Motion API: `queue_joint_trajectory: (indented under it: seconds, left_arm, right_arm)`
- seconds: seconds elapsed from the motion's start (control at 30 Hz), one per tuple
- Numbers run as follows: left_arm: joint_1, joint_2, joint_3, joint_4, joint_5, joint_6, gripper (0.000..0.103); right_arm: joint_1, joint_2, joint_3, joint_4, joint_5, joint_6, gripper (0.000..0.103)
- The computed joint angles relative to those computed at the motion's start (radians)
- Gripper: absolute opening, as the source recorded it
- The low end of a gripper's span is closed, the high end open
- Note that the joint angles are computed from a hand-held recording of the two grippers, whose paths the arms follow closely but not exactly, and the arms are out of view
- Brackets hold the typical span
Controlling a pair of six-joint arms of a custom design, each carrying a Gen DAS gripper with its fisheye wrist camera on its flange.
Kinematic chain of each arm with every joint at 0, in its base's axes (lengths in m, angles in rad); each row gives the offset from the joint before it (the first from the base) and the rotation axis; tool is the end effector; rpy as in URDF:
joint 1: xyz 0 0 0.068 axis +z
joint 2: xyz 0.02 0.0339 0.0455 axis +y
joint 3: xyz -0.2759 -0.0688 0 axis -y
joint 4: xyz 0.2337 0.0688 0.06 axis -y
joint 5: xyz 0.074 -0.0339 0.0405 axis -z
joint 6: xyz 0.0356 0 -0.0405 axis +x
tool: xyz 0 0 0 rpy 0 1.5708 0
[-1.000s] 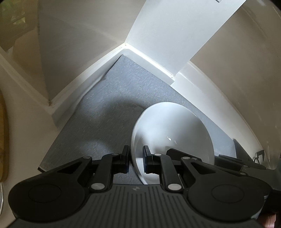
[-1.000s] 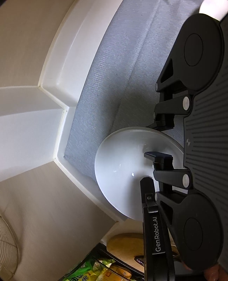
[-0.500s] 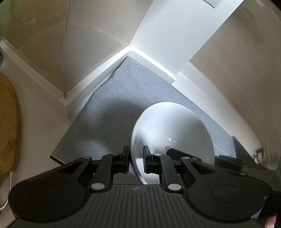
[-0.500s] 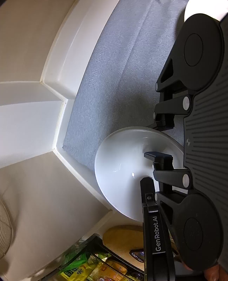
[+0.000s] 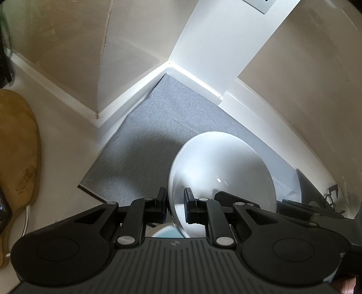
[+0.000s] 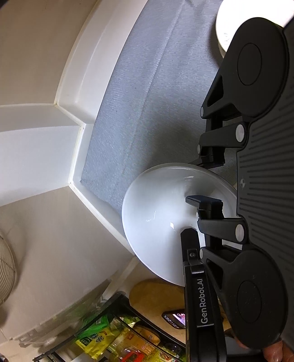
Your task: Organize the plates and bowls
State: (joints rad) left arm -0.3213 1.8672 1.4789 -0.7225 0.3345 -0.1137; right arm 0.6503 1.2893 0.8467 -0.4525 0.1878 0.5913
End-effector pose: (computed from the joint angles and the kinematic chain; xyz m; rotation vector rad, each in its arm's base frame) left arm 0.3639 -0.1334 0.2480 0.3868 2.6807 -0.5829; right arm 0.2017 0.1451 0.2476 0.0088 2.4703 0.3154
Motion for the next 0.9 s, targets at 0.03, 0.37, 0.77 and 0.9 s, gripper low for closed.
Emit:
queue_joint_trajectory:
  seconds: [0.03, 0.37, 0.77, 0.9]
  left_arm:
    - [0.000, -0.005, -0.006, 0.003, -0.001, 0.002, 0.016]
    - [-0.004, -0.048, -0.059, 0.003, -0.019, 0.023, 0.017]
    - [-0.037, -0.016, -0.057, -0.023, -0.038, 0.074, 0.017]
    - [-0.049, 0.005, -0.058, -0.020, -0.050, 0.090, 0.017]
  right_arm:
    - [0.011, -0.007, -0.002, -0.004, 0.007, 0.008, 0.026]
    - [0.147, -0.056, -0.031, -0.038, 0.077, 0.114, 0.026]
    - [0.230, -0.105, -0.080, -0.064, 0.098, 0.201, 0.026]
    - [0.241, -0.103, -0.084, -0.071, 0.096, 0.211, 0.026]
